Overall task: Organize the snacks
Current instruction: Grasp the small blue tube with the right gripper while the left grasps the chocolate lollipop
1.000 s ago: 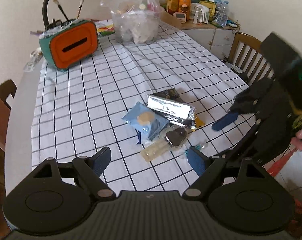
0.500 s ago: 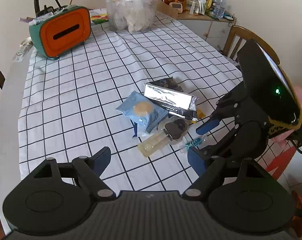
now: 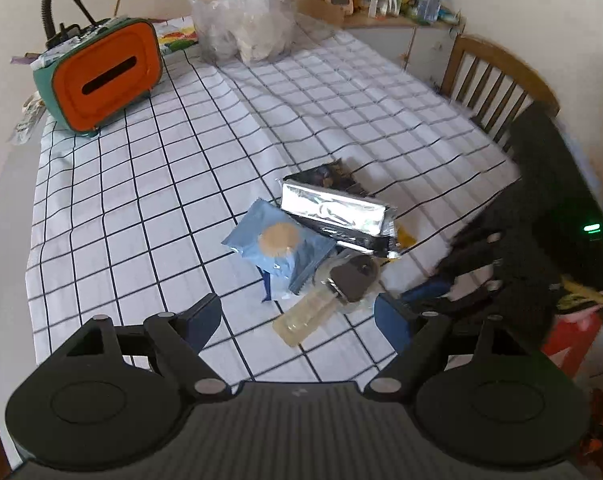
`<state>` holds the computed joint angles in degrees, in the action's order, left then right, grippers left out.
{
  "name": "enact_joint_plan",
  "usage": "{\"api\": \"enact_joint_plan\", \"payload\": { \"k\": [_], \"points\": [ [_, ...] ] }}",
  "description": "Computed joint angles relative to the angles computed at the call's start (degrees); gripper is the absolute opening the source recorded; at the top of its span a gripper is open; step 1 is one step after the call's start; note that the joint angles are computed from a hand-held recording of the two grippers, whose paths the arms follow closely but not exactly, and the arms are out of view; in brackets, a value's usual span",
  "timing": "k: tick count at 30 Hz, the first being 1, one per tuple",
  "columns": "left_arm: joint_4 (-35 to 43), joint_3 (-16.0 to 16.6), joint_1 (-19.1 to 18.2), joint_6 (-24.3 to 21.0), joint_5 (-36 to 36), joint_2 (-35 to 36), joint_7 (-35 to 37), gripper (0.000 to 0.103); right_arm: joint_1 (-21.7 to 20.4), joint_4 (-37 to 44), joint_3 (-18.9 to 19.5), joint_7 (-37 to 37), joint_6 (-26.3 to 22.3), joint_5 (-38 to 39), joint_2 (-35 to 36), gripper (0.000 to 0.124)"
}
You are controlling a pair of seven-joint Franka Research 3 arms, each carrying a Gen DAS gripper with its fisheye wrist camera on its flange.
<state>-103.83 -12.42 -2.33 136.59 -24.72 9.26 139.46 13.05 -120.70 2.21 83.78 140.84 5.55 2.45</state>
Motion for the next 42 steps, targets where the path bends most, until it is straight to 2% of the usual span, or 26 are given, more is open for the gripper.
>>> {"api": "enact_joint_plan", "payload": {
  "k": [3,9,12,15,23,25,28,30,31,36,42],
  "points": [
    [1.4,-0.5,-0.8,-0.5,3.1,1.9,0.2,0.084,-0.5,-1.7,-0.4,2.2,1.0,1.0,-1.4,0.012],
    [-0.3,-2.6,-1.7,1.7,5.0,2.7,8.2,0.082,-2.1,-5.5,-1.1,3.0,3.1,7.0,-5.8,0.011],
    [-0.2,-3.3,-1.8,2.0,3.3,3.7,11.9,0.071,-3.0,-6.5,-1.3,4.5,3.6,7.8,-7.6,0.011],
    [1.2,-3.4,-2.1,1.6,3.8,5.5,11.6,0.064,-3.9,-7.1,-1.2,8.1,4.2,6.7,-8.6,0.011],
    [0.0,-4.1,-3.0,5.6,8.4,7.5,11.4,0.064,-4.7,-10.3,-1.2,12.0,6.8,8.6,-11.0,0.011],
    [-1.3,-4.7,-2.8,7.9,8.4,7.3,12.6,0.064,-4.8,-10.7,-1.1,12.7,6.9,8.5,-11.4,0.011],
    [-1.3,-5.2,-2.7,8.6,8.2,7.5,12.0,0.064,-4.7,-11.3,-1.0,13.1,7.3,8.7,-11.8,0.011],
    [-2.4,-5.4,-2.8,11.0,8.2,7.1,11.9,0.052,-4.7,-11.5,-0.9,13.5,7.6,8.7,-11.9,0.011],
    [-3.4,-5.6,-2.8,12.6,8.3,6.8,12.2,0.050,-4.7,-11.6,-0.9,13.6,7.7,8.7,-12.0,0.011],
    [-4.3,-6.1,-1.9,12.8,6.6,6.1,12.3,0.046,-4.9,-12.5,-0.7,15.1,8.2,8.0,-12.6,0.011],
    [-3.1,-5.4,-1.8,11.0,5.8,6.3,8.4,0.046,-5.1,-13.9,-0.8,17.2,9.6,8.4,-13.9,0.011]
  ]
}}
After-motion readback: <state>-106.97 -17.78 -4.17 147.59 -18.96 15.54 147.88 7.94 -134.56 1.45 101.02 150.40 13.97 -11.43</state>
